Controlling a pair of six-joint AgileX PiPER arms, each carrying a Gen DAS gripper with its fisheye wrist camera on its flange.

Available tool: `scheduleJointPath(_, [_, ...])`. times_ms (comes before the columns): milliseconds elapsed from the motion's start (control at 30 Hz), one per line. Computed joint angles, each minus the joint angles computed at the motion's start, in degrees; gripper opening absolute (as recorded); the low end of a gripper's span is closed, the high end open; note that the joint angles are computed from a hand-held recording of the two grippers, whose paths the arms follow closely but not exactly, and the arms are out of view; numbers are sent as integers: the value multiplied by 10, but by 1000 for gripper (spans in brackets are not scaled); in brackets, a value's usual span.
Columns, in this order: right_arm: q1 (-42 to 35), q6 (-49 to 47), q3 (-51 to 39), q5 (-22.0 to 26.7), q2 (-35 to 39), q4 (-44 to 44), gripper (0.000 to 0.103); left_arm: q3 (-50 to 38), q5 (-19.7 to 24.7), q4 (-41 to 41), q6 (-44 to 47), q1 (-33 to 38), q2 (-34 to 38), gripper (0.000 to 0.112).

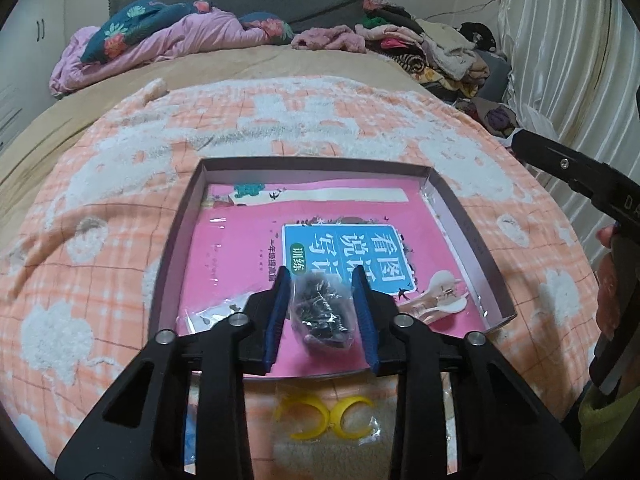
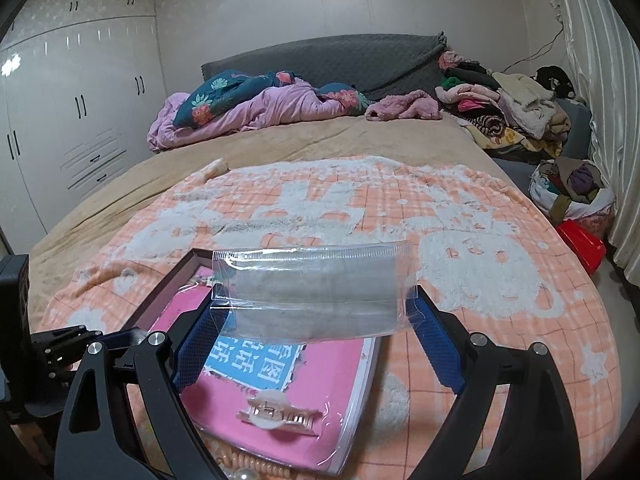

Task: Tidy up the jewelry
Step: 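Lower both bags into the box and open both tools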

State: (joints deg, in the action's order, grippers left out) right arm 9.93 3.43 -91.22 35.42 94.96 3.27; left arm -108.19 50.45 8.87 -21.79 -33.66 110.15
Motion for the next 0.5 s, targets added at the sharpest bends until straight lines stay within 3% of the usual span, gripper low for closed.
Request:
scheduleJointPath(33, [-1, -3, 2, -1, 3, 2, 89, 2, -3, 7, -3, -2, 2, 14])
scheduleJointPath(500, [3, -24, -12, 37, 92, 13, 89, 22, -7, 1, -9, 12, 6, 14])
